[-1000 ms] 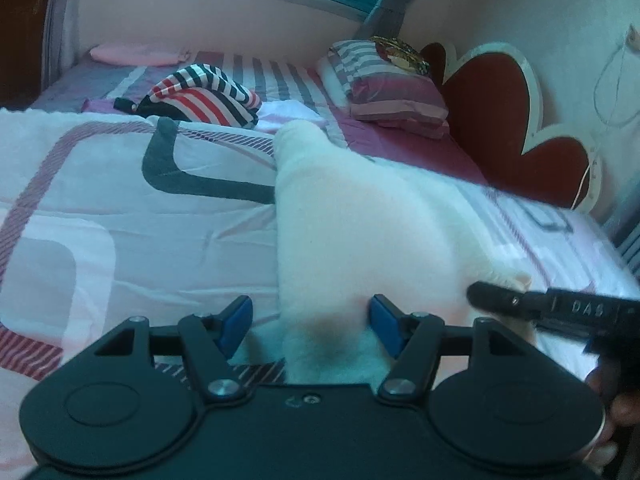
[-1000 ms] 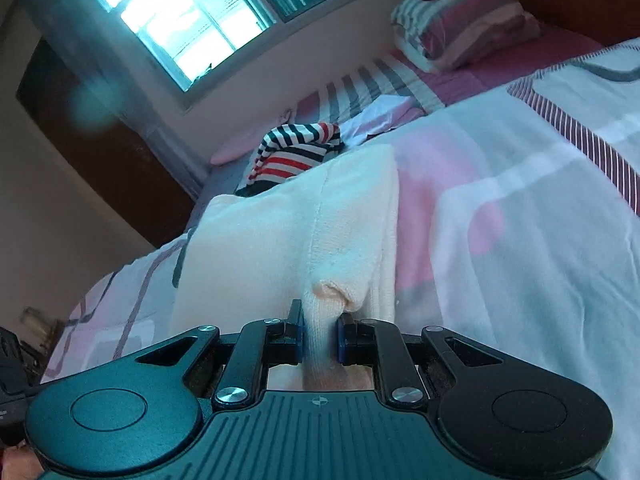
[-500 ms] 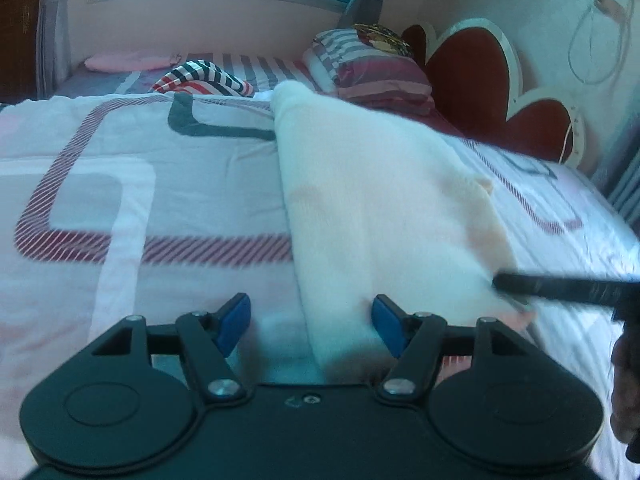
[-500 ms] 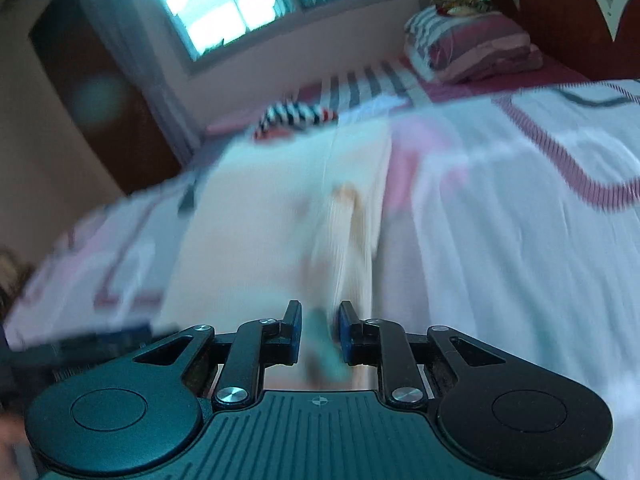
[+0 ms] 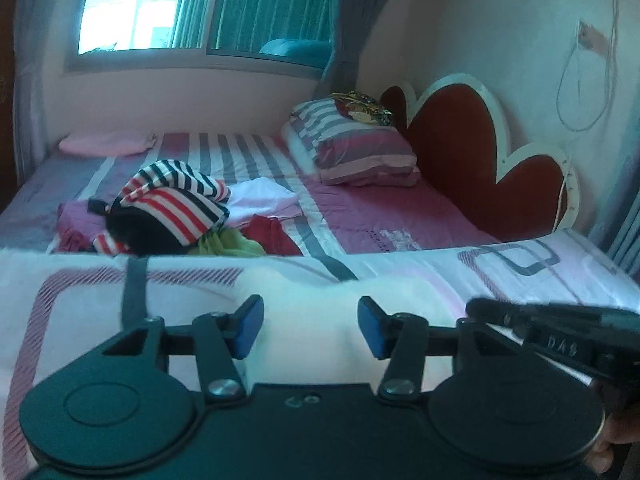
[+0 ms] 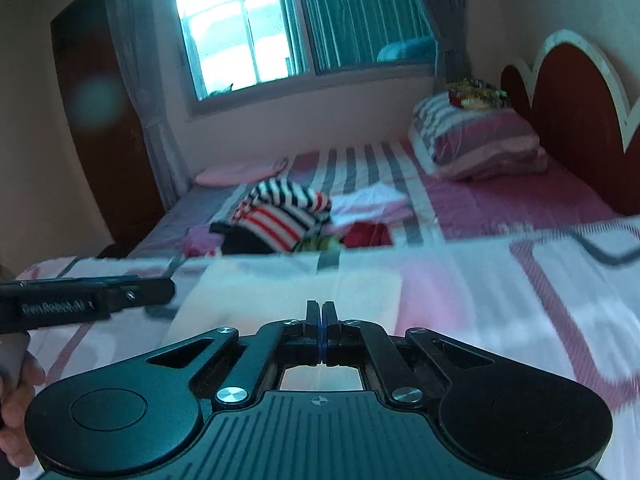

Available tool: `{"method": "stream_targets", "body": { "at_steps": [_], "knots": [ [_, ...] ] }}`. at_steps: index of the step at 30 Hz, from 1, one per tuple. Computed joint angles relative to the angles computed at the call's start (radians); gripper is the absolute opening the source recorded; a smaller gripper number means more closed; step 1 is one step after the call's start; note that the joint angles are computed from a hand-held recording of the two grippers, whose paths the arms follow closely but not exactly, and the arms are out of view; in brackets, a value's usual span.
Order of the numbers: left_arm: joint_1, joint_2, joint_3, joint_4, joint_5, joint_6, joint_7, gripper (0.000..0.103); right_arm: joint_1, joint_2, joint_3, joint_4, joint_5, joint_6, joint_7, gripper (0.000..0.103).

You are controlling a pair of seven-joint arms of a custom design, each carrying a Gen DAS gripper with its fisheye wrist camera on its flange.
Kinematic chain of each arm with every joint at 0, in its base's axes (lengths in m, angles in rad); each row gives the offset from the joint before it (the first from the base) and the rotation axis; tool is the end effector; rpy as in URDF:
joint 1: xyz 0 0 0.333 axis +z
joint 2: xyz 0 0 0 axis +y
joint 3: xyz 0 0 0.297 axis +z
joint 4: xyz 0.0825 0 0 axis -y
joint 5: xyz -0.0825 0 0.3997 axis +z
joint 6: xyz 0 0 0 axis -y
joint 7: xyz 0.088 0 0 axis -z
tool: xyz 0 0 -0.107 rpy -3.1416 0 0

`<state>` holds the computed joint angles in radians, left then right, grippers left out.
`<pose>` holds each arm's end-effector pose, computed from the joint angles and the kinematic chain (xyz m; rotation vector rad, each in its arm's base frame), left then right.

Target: Fold small clothes

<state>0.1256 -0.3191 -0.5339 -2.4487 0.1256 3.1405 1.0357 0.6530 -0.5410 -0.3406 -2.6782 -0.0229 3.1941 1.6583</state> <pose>0.4606 -0.2267 0.4909 -1.6548 1.7587 -1.1022 0.4214 0.1296 0.4959 -1.6556 1.3593 -0.5017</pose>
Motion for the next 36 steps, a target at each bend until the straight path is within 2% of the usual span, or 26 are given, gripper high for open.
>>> {"method": "stream_targets", "body": {
  "at_steps": [1, 3, 4, 5, 6, 7, 8, 10, 13, 15, 16, 17, 18, 19, 20, 21, 23, 25, 27, 29, 31, 34, 36],
  "knots": [
    [0.022, 0.044, -0.020, 0.029, 0.014, -0.001, -0.002, 0.051, 0.011, 0.033, -0.013, 0.018, 0.000, 0.023, -0.006, 0.000],
    [0.047, 0.136, -0.043, 0.091, 0.077, -0.042, -0.027, 0.049, 0.089, 0.106, -0.092, 0.068, -0.002, 0.042, -0.029, 0.000],
    [0.022, 0.174, -0.026, 0.112, 0.051, -0.076, 0.011, 0.049, 0.097, 0.150, -0.105, 0.097, -0.004, 0.019, -0.032, 0.000],
    [0.026, 0.201, -0.031, 0.128, 0.095, -0.108, -0.015, 0.050, 0.085, 0.187, -0.097, 0.126, 0.000, -0.048, -0.030, 0.000],
    [0.065, 0.204, -0.058, 0.122, 0.210, -0.084, -0.109, 0.051, 0.106, 0.225, -0.124, 0.150, 0.030, -0.096, -0.062, 0.000],
    [0.069, 0.201, -0.058, 0.118, 0.255, -0.078, -0.147, 0.051, 0.135, 0.237, -0.156, 0.148, 0.058, -0.089, -0.100, 0.000],
    [0.047, 0.196, -0.037, 0.112, 0.239, -0.077, -0.131, 0.051, 0.172, 0.236, -0.192, 0.132, 0.088, -0.043, -0.140, 0.000],
    [-0.012, 0.184, 0.021, 0.092, 0.195, -0.062, -0.087, 0.051, 0.189, 0.222, -0.208, 0.129, 0.129, -0.051, -0.166, 0.000],
    [-0.073, 0.115, 0.081, 0.042, 0.192, -0.042, -0.085, 0.049, 0.175, 0.169, -0.192, 0.095, 0.176, -0.021, -0.185, 0.000],
    [-0.126, 0.063, 0.122, -0.014, 0.151, -0.016, -0.055, 0.050, 0.137, 0.103, -0.148, 0.043, 0.171, 0.007, -0.193, 0.000],
    [-0.131, 0.045, 0.116, -0.034, 0.133, -0.020, -0.040, 0.050, 0.139, 0.069, -0.149, 0.014, 0.159, 0.022, -0.197, 0.000],
    [-0.101, 0.049, 0.078, -0.033, 0.147, -0.030, -0.044, 0.051, 0.144, 0.049, -0.150, -0.003, 0.156, 0.021, -0.204, 0.000],
    [-0.043, 0.053, 0.015, -0.025, 0.183, -0.045, -0.066, 0.053, 0.118, 0.052, -0.116, -0.004, 0.162, -0.019, -0.211, 0.000],
    [0.011, 0.052, -0.040, -0.018, 0.221, -0.049, -0.099, 0.053, 0.056, 0.069, -0.056, -0.004, 0.101, -0.050, -0.147, 0.000],
    [0.032, 0.043, -0.061, -0.018, 0.257, -0.053, -0.134, 0.053, 0.028, 0.087, -0.022, -0.012, 0.110, -0.026, -0.149, 0.000],
    [0.018, 0.036, -0.052, -0.016, 0.240, -0.069, -0.124, 0.053, 0.023, 0.090, -0.015, -0.005, 0.115, -0.031, -0.134, 0.000],
    [-0.064, 0.003, 0.021, -0.041, 0.190, -0.072, -0.094, 0.053, -0.013, 0.073, 0.019, 0.005, 0.126, -0.066, -0.095, 0.000],
    [-0.121, -0.054, 0.061, -0.091, 0.145, -0.078, -0.065, 0.053, 0.007, -0.006, 0.000, -0.042, 0.128, -0.036, -0.115, 0.000],
    [-0.155, -0.104, 0.067, -0.135, 0.114, -0.095, -0.036, 0.053, -0.004, -0.085, 0.008, -0.091, 0.106, -0.064, -0.118, 0.000],
    [-0.144, -0.147, 0.026, -0.165, 0.113, -0.128, -0.032, 0.054, -0.019, -0.152, 0.028, -0.133, 0.095, -0.128, -0.116, 0.000],
    [-0.132, -0.175, -0.009, -0.181, 0.122, -0.149, -0.035, 0.056, -0.051, -0.166, 0.068, -0.151, 0.085, -0.207, -0.118, 0.000],
    [-0.226, -0.211, 0.056, -0.217, 0.072, -0.167, 0.020, 0.056, -0.095, -0.211, 0.114, -0.196, 0.102, -0.223, -0.100, 0.000],
    [-0.251, -0.248, 0.059, -0.243, 0.051, -0.190, 0.037, 0.056, -0.097, -0.284, 0.111, -0.231, 0.121, -0.226, -0.087, 0.000]
  ]
}}
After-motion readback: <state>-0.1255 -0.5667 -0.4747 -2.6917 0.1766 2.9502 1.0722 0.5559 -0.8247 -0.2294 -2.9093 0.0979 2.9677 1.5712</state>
